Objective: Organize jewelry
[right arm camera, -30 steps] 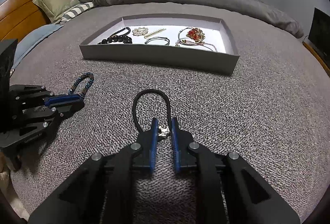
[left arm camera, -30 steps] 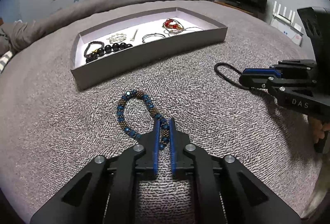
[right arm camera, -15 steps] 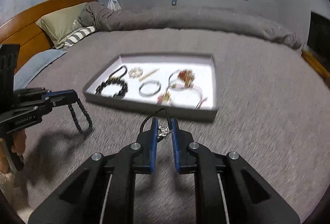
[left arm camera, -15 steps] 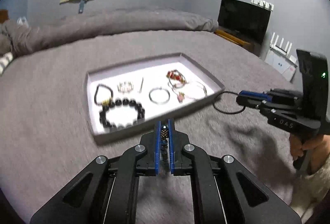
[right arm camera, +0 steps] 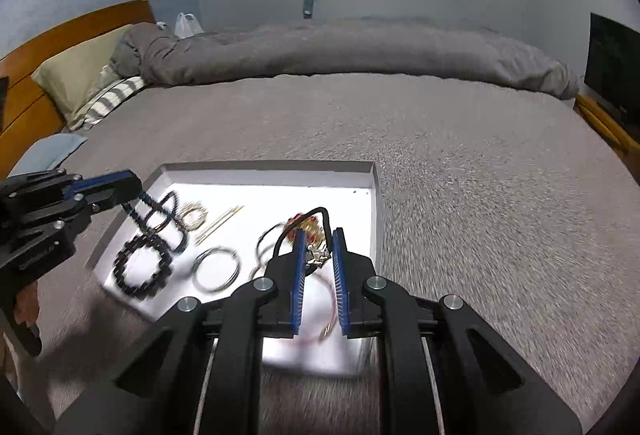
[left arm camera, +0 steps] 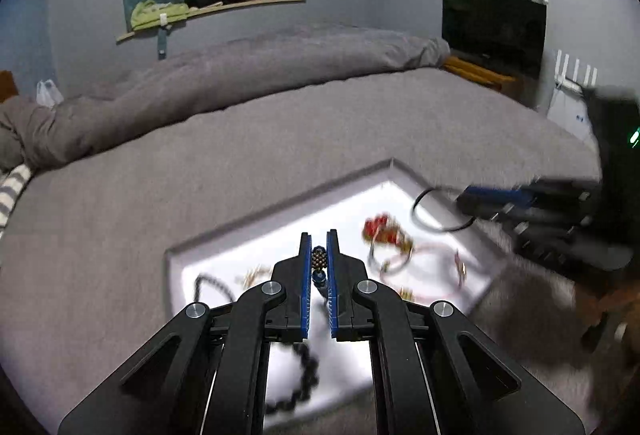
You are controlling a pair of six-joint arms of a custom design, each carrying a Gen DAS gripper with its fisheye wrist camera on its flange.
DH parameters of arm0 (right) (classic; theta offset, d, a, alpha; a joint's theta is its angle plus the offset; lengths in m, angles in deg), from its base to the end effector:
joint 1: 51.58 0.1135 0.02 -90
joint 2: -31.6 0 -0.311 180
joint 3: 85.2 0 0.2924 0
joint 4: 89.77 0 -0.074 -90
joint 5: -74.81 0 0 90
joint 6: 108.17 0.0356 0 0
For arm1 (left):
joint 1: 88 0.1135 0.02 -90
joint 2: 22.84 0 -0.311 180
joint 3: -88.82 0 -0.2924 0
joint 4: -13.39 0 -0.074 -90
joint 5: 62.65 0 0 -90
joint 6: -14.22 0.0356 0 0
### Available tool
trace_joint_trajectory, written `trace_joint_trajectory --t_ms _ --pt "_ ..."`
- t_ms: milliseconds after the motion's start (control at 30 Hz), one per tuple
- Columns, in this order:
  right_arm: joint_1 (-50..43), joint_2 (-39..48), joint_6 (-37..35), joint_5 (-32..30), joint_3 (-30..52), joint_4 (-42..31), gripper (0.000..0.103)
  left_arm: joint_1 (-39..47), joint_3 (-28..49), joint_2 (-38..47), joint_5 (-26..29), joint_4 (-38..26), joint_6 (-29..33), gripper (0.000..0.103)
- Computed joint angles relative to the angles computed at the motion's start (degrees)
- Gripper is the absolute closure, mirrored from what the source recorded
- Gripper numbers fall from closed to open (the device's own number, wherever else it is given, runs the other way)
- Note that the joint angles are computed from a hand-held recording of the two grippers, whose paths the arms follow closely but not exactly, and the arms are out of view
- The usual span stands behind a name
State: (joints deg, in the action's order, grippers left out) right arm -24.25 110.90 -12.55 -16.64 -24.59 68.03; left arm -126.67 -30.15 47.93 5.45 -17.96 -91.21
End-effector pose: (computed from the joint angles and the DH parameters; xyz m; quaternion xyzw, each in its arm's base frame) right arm 0.2857 0.1487 0.2537 -0.1764 0.8922 0.1289 0.3952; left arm 0.2319 -0.1686 0.2873 0.1030 0.8912 -0.0308 0.4406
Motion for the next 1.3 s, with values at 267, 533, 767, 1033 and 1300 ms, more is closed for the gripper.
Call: trace_joint_trajectory --t_ms 267,533,767,1033,1300 --pt "-1.48 8.05 0.41 0.35 3.07 1.53 0.090 3.83 6.46 11.77 1.60 4.16 2.45 0.096" --pt "-1.00 8.77 -0.67 1.09 2.36 1.40 0.090 4.73 6.46 17.90 0.72 2.73 1.17 0.095" --pt "-0.07 6.03 -1.56 2.70 1.41 0.91 0.065 4.05 3.58 16.28 -0.52 3.29 0.21 0.062" --pt "1.20 -5.39 -0.48 3.99 -3.57 -1.78 0.023 -0.10 -4.31 1.71 -3.86 0.75 -7.63 0.017" --pt "6.67 -20.19 1.06 11.09 -9.78 -9.24 0.005 -13.11 -11.03 -12.66 -14.86 -13.25 -24.65 0.007"
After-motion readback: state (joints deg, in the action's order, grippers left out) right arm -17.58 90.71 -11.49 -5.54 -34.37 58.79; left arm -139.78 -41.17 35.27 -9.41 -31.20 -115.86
